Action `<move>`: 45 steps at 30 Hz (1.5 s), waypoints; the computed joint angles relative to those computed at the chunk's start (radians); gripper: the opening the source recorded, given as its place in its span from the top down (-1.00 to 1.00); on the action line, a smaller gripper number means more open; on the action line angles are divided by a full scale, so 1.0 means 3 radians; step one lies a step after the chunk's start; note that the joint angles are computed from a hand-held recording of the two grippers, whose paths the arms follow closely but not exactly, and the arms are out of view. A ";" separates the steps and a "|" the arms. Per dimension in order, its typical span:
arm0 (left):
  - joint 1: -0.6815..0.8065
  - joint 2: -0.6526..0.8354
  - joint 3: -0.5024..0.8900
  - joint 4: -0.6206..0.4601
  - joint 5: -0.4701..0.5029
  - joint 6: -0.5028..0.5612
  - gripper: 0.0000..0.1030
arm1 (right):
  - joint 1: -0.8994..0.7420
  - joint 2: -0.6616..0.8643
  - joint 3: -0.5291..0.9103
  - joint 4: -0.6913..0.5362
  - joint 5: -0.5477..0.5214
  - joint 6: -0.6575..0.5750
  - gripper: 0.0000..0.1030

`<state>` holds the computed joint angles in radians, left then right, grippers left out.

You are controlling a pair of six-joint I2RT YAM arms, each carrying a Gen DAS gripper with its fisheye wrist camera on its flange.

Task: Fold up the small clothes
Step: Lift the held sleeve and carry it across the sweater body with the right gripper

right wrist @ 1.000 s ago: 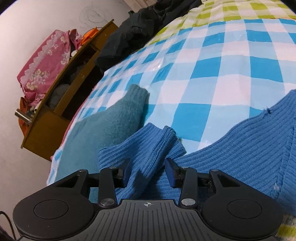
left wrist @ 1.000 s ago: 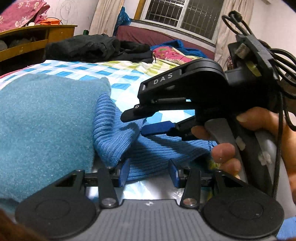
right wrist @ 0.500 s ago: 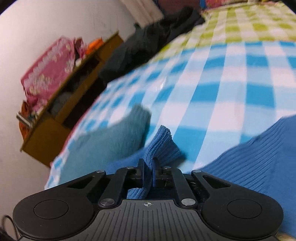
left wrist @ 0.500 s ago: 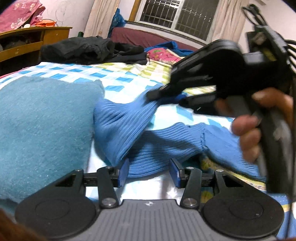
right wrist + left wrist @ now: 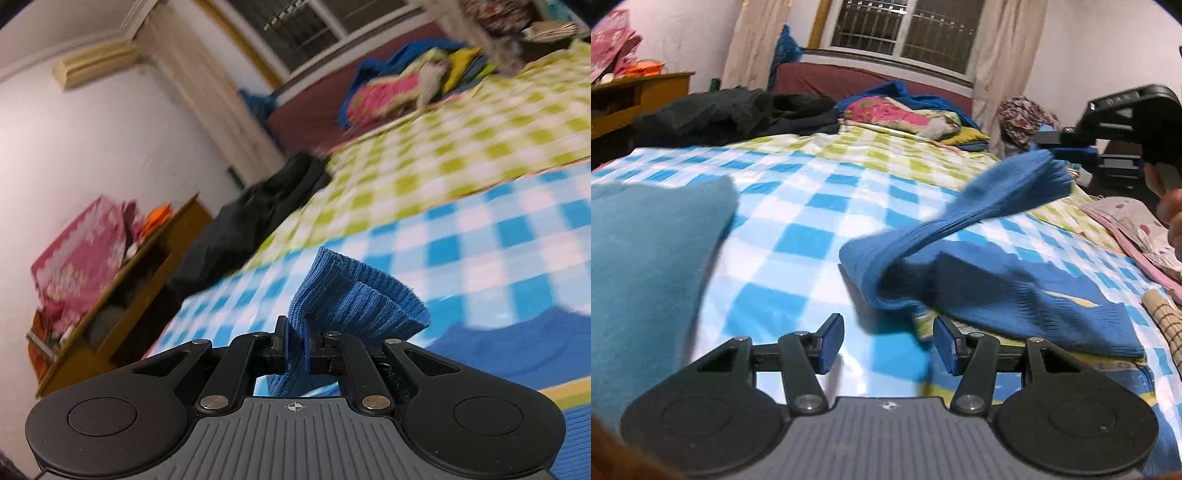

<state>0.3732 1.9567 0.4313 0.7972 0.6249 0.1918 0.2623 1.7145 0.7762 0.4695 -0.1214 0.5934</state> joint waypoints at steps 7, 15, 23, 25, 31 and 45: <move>-0.0555 -0.0128 -0.0053 0.0134 -0.0282 -0.0036 -0.12 | -0.0552 -0.0533 -0.0728 0.0364 -0.0193 -0.0091 0.84; -0.0964 0.0175 0.0007 0.0246 -0.0795 0.0180 -0.14 | -0.0994 -0.0147 -0.1486 0.0902 -0.0184 -0.0291 0.84; -0.1105 0.0073 -0.0024 0.0198 -0.0965 0.0257 -0.21 | -0.1306 0.0551 -0.1865 0.1911 -0.0500 -0.0030 0.75; -0.1146 0.0067 -0.0016 0.0196 -0.1008 0.0259 -0.21 | -0.1378 0.0583 -0.1867 0.1980 -0.0561 0.0007 0.63; -0.1228 0.0006 0.0017 0.0099 -0.1021 0.0208 -0.21 | -0.1456 0.0713 -0.1716 0.1936 -0.0565 0.0189 0.57; -0.1273 -0.0016 0.0076 0.0037 -0.1029 0.0220 -0.22 | -0.1348 0.0180 -0.2030 0.1680 -0.0225 -0.0198 0.73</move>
